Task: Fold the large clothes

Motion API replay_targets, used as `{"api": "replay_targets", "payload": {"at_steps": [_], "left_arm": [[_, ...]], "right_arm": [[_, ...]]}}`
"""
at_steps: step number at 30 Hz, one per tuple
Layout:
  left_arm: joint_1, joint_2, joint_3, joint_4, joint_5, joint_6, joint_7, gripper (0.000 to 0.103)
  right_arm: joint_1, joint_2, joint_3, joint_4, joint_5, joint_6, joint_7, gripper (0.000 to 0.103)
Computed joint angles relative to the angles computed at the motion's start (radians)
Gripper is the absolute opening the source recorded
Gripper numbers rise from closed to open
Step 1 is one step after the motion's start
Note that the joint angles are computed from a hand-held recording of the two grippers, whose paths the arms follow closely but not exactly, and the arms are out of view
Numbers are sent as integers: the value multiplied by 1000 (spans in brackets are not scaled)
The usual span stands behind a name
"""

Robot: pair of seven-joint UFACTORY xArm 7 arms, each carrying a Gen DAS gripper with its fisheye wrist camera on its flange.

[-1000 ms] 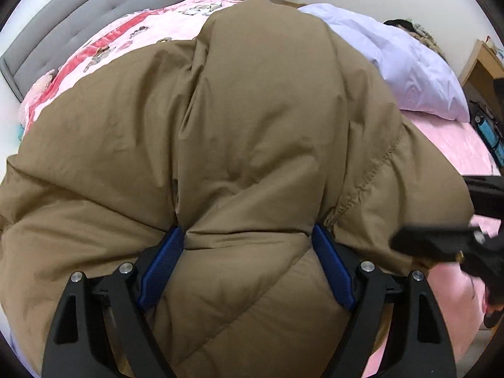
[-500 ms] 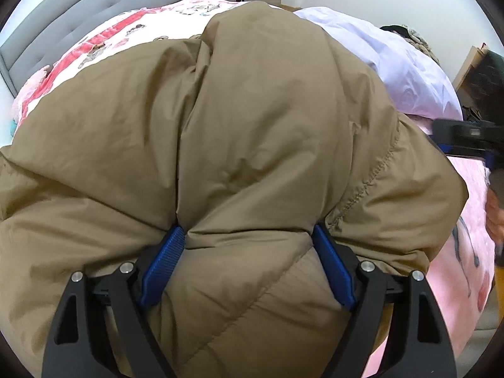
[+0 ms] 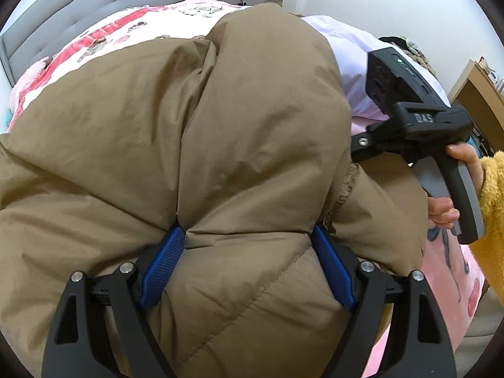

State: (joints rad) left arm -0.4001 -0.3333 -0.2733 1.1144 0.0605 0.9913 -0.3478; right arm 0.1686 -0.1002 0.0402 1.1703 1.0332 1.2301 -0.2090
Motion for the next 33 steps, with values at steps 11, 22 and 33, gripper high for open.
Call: {"api": "replay_targets", "payload": {"at_steps": [11, 22, 33], "left_arm": [[-1, -24, -2, -8, -16, -26, -42, 86], [196, -542, 164, -132, -32, 302, -94, 92], [355, -531, 669, -178, -53, 394, 306, 94]], "right_arm": [[88, -33, 106, 151, -498, -92, 246, 30], [146, 13, 121, 225, -661, -35, 372, 29], [191, 176, 143, 444, -768, 81, 567, 35]]}}
